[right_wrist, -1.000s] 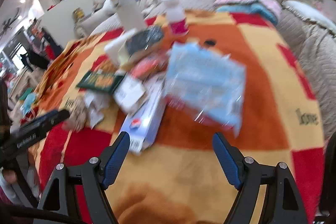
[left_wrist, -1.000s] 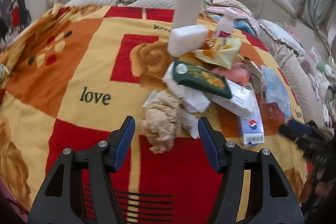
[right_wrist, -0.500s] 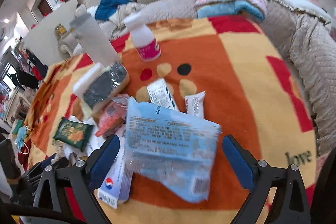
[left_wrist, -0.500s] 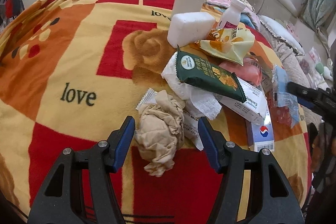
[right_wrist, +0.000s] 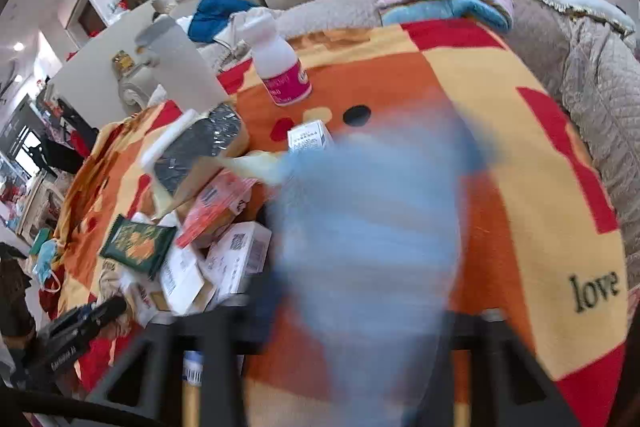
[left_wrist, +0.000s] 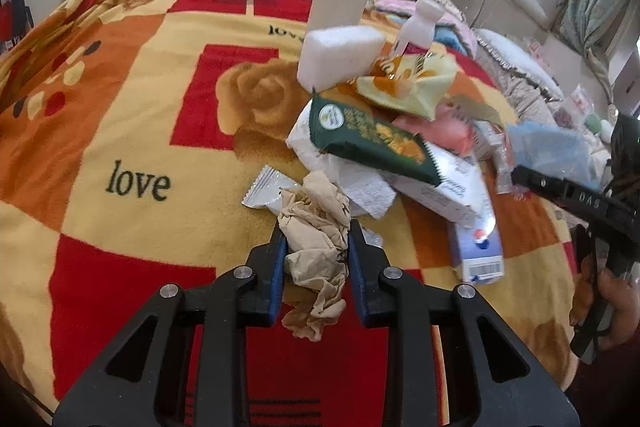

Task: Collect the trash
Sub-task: 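Grasp the crumpled beige paper with the left tool while the right tool grasps the blue snack bag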

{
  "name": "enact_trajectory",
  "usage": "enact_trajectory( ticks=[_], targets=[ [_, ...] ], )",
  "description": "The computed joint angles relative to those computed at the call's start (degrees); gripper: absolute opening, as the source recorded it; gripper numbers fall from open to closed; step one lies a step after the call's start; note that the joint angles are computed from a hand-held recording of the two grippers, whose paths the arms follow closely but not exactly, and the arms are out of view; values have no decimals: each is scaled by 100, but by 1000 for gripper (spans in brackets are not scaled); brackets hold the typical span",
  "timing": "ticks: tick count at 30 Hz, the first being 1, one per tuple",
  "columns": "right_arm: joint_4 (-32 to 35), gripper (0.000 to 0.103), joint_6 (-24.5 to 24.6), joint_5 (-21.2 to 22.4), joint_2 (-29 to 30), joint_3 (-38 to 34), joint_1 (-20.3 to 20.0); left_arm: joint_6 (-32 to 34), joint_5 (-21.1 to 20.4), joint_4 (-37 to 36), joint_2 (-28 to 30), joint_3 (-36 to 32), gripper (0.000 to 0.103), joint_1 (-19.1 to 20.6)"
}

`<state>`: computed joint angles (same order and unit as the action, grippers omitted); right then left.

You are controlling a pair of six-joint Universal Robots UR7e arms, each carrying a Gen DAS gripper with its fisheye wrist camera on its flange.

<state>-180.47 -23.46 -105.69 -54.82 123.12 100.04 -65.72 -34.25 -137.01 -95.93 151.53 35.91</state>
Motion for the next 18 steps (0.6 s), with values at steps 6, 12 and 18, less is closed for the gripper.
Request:
enact_trajectory(
  ticks=[6,12,18],
  targets=[
    [-38,31,-330,278,-521,399,-90,-187,-58,341,-192,-40,25,-406],
    [82,31,-441,502,-998,753,-223,85,-219,-238,239,-138,25,-686],
    [82,31,-581,479,-1402,995,-384,715,-448,-1249,1108,-394,25,-673]
  ],
)
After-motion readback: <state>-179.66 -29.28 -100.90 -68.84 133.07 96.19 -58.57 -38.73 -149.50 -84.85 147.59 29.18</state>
